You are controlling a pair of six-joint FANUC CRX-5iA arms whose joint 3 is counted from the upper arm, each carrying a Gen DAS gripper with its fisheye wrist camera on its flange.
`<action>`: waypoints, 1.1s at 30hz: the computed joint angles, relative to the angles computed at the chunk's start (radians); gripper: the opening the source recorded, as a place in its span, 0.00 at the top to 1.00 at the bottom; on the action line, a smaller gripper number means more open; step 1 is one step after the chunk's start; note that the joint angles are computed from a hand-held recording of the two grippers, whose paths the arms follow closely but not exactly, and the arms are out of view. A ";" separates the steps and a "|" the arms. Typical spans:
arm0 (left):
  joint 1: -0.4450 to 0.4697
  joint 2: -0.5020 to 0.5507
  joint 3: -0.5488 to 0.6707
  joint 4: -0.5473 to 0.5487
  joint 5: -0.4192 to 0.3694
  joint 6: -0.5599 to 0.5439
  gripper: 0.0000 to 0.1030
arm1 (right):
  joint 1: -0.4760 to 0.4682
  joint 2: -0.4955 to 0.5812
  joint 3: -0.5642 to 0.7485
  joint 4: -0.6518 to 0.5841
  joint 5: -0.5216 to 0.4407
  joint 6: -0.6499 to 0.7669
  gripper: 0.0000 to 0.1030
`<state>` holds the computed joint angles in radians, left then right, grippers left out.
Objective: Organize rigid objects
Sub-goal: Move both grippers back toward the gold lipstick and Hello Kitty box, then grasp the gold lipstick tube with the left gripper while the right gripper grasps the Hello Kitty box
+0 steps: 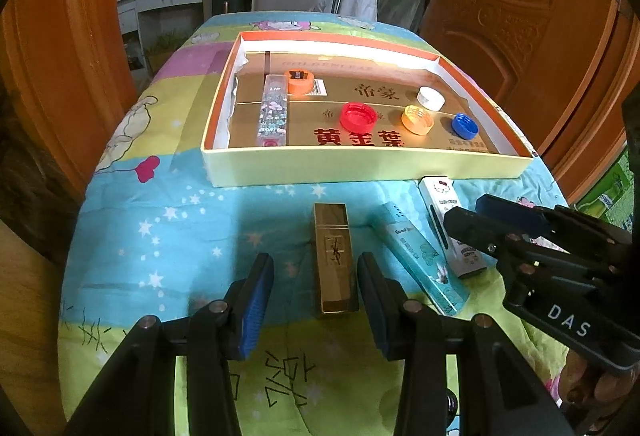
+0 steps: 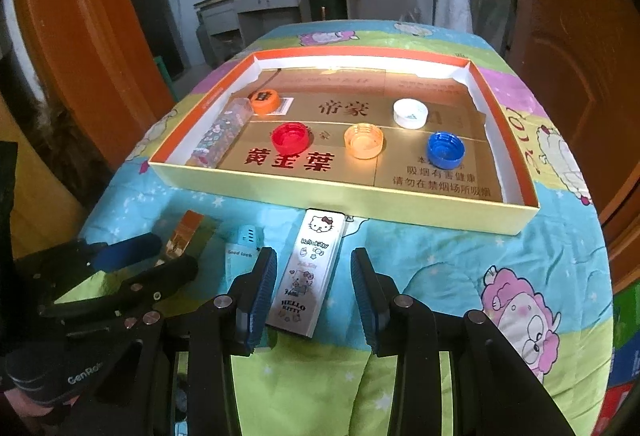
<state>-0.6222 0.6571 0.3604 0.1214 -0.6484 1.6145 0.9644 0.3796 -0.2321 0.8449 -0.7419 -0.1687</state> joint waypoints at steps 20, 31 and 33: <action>0.001 -0.007 -0.028 0.019 0.045 -0.025 0.82 | 0.022 0.062 0.084 -0.076 -0.096 0.061 0.74; 0.000 -0.035 -0.070 0.058 0.085 -0.056 0.82 | 0.028 0.022 0.032 -0.043 -0.059 0.001 0.74; 0.000 -0.041 -0.077 0.067 0.095 -0.061 0.82 | 0.029 0.012 0.020 -0.031 -0.056 -0.014 0.74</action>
<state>-0.6220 0.6164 0.2838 0.1881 -0.5536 1.5534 0.9935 0.3920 -0.2118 0.8141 -0.7979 -0.1828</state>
